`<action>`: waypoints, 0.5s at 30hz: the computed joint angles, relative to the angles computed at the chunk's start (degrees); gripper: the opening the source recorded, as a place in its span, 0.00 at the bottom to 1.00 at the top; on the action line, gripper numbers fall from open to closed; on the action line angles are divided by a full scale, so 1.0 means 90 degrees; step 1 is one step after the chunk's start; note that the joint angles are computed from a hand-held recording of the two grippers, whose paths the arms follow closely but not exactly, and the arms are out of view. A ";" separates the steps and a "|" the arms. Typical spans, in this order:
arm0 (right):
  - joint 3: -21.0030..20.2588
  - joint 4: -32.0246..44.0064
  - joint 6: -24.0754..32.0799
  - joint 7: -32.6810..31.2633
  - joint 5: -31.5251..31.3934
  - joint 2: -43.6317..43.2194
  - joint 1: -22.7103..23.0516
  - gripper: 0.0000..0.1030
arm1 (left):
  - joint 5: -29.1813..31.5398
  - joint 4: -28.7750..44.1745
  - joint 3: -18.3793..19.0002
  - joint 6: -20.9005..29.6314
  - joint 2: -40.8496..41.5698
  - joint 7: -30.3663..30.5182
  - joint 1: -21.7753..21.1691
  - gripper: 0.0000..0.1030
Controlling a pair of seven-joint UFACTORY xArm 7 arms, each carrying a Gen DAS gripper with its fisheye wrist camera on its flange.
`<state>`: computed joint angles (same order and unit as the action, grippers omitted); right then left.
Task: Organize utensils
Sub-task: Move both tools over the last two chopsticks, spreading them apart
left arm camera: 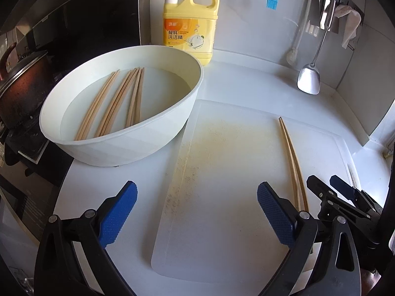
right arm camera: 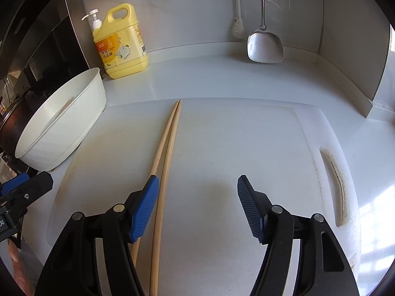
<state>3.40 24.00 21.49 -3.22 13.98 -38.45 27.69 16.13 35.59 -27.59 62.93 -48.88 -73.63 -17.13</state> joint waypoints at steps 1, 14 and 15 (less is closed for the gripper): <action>-0.0002 0.0000 -0.0009 0.0000 0.0008 0.0020 0.0015 0.61 | 0.0020 0.0005 -0.0028 0.0020 0.0023 0.0003 0.0006 0.93; 0.0535 -0.0087 -0.0275 0.0378 -0.0759 0.0134 -0.0321 0.61 | 0.0071 -0.0051 -0.0074 0.0058 -0.0005 -0.0134 -0.0056 0.93; 0.0521 -0.0091 -0.0284 0.0381 -0.0796 0.0137 -0.0309 0.61 | 0.0066 -0.0053 -0.0064 0.0042 0.0000 -0.0137 -0.0059 0.93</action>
